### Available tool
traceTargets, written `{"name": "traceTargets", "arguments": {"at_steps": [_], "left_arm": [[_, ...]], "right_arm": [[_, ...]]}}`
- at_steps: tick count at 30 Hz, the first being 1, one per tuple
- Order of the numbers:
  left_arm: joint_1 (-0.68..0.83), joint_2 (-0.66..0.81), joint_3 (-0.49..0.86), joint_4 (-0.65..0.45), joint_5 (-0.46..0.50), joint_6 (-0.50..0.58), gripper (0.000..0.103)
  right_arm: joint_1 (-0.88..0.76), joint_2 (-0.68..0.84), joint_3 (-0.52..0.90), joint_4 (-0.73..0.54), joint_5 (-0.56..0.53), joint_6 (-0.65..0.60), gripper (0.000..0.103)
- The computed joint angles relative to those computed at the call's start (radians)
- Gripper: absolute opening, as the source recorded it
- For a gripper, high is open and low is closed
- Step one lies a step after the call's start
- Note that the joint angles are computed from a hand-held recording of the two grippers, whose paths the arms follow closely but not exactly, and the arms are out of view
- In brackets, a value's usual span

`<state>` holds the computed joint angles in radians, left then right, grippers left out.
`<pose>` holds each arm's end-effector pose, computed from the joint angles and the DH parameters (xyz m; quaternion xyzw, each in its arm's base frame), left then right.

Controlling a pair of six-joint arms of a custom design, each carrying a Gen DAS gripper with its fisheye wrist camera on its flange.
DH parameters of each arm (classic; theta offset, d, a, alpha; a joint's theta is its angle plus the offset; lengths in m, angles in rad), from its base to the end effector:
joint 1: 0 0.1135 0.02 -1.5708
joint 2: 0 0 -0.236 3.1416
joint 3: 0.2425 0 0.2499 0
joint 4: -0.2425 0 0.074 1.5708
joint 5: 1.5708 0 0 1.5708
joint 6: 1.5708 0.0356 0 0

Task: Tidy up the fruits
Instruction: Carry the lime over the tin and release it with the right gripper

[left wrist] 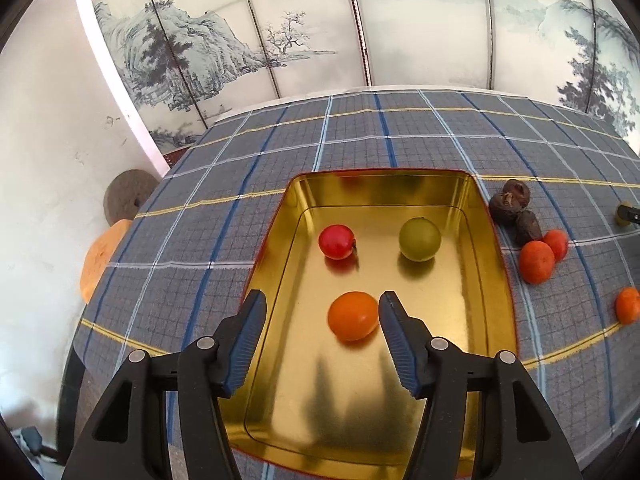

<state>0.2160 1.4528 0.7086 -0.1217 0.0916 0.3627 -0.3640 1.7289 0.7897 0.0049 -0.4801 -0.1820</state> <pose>0.2764 0.0573 0.1443 0.0845 0.9339 0.0572 0.3428 0.2970 -0.0956 0.1013 0.0098 0.9255 0.1355 0.3536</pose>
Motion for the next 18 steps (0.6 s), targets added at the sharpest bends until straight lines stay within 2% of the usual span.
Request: {"name": "traceTargets", "arguments": {"at_steps": [6,11,18], "left_arm": [[-0.004,-0.083,-0.049,-0.033,0.012,-0.016,0.061],[-0.004,-0.145,-0.082,-0.06,0.023,-0.029,0.061],[0.047,-0.229,-0.128,-0.088,0.06,-0.012,0.061]], "right_arm": [[0.009,-0.047,-0.019,-0.031,0.018,-0.016,0.034],[0.04,-0.173,-0.055,-0.079,-0.007,0.001,0.034],[0.28,-0.379,-0.081,-0.15,0.007,0.065,0.034]]}}
